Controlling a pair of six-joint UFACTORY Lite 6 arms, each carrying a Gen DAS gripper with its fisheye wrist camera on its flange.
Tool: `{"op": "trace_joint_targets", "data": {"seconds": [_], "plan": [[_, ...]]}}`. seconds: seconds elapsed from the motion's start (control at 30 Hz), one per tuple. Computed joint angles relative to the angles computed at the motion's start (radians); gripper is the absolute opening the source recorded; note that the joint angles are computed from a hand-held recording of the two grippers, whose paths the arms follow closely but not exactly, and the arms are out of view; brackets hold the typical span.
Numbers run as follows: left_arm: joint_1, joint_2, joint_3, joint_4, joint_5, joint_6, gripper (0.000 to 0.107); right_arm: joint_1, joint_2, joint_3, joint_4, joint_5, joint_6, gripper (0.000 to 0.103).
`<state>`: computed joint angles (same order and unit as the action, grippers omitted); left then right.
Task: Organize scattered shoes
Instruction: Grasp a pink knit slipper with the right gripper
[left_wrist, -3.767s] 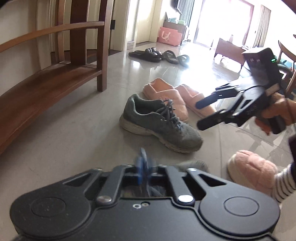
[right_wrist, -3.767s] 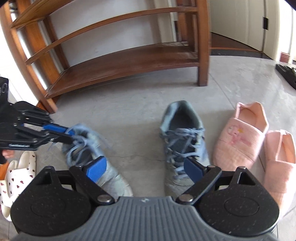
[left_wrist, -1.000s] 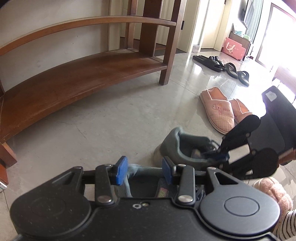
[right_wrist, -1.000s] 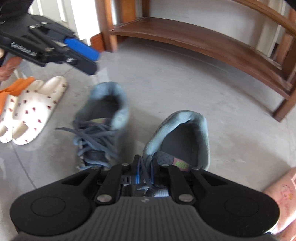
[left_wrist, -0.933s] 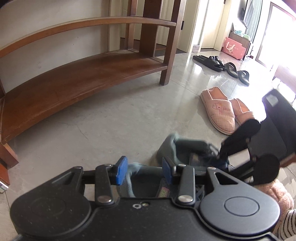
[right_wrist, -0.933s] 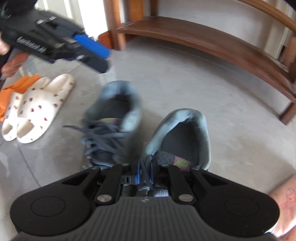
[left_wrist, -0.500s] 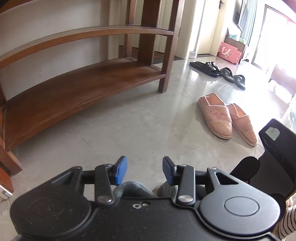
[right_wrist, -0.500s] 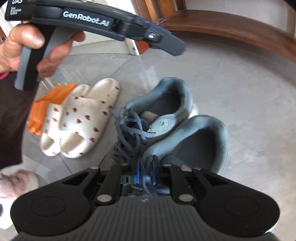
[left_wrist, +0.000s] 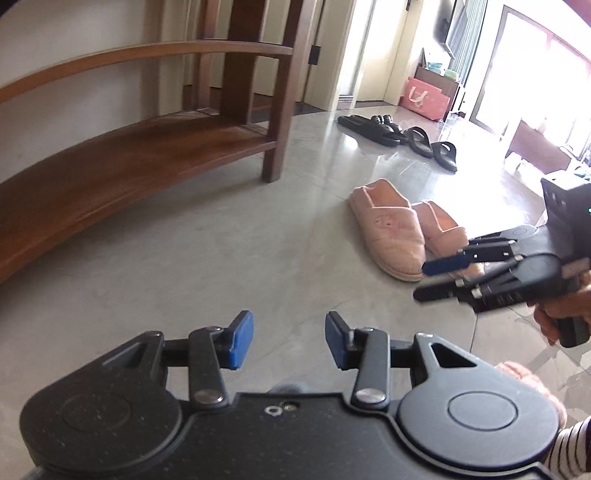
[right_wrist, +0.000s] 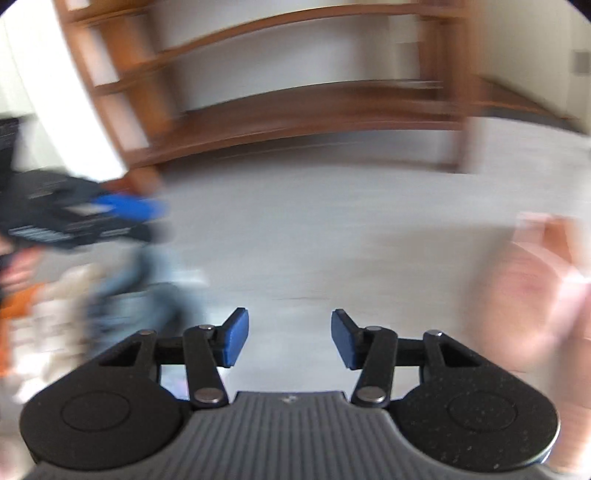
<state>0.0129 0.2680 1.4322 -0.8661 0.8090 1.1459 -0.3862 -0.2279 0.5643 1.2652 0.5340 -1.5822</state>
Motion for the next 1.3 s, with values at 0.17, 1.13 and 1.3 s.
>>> {"op": "trace_joint_targets", "data": {"seconds": [0.17,1.13,1.3], "plan": [[-0.115,0.048,0.039,-0.046,-0.049,-0.073,0.042,-0.159,0.107,0.071,0.042,-0.167,-0.076,0.054],[-0.081,-0.024,-0.009,-0.067,-0.041,-0.060,0.046,-0.126,0.425,0.282,0.068,0.016,-0.243,0.026],[-0.069,-0.037,-0.025,-0.084,-0.023,-0.034,0.046,-0.065,0.224,0.093,-0.036,0.129,-0.295,0.008]]}}
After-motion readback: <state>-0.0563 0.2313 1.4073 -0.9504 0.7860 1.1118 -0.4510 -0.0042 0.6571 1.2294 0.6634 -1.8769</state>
